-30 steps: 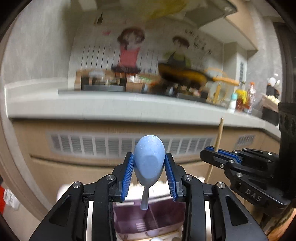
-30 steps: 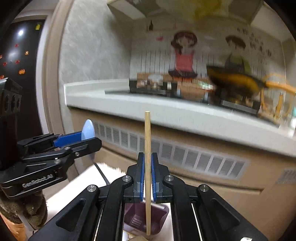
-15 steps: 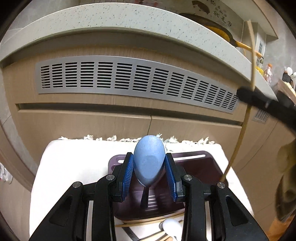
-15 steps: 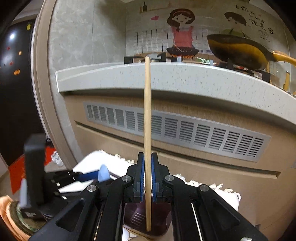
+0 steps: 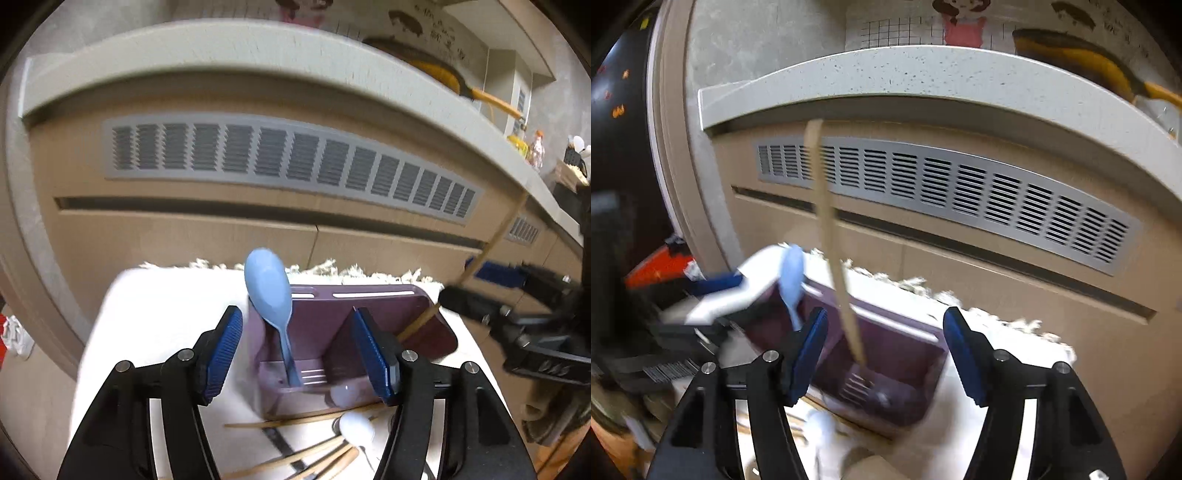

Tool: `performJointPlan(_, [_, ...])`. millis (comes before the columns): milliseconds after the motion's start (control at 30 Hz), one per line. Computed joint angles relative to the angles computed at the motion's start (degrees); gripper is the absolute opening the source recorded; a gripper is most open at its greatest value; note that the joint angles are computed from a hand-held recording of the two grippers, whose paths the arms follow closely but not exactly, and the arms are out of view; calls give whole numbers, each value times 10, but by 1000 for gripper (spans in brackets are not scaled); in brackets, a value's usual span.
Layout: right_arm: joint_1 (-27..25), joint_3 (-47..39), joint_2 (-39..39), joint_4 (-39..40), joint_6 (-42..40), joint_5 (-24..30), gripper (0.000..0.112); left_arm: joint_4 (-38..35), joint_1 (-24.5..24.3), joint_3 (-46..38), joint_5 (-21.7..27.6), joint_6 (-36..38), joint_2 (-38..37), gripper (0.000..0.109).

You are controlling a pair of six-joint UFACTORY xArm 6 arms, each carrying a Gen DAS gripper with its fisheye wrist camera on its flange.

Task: Organize utensils
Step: 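Drop the blue spoon into the caddy while the right tool drops the chopstick in, then grasp the white plastic spoon with the left tool while the right grasps a metal spoon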

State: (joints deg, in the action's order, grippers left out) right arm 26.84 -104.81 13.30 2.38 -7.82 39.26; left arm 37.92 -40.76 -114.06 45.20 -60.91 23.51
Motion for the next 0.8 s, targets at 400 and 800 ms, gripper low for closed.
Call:
performJointPlan(400, [1, 236, -142, 13, -20, -9, 92, 34, -60, 219, 33, -73, -146, 79])
performJointPlan(800, [8, 261, -115, -43, 53, 23, 51, 23, -107, 289, 70, -77, -175, 79])
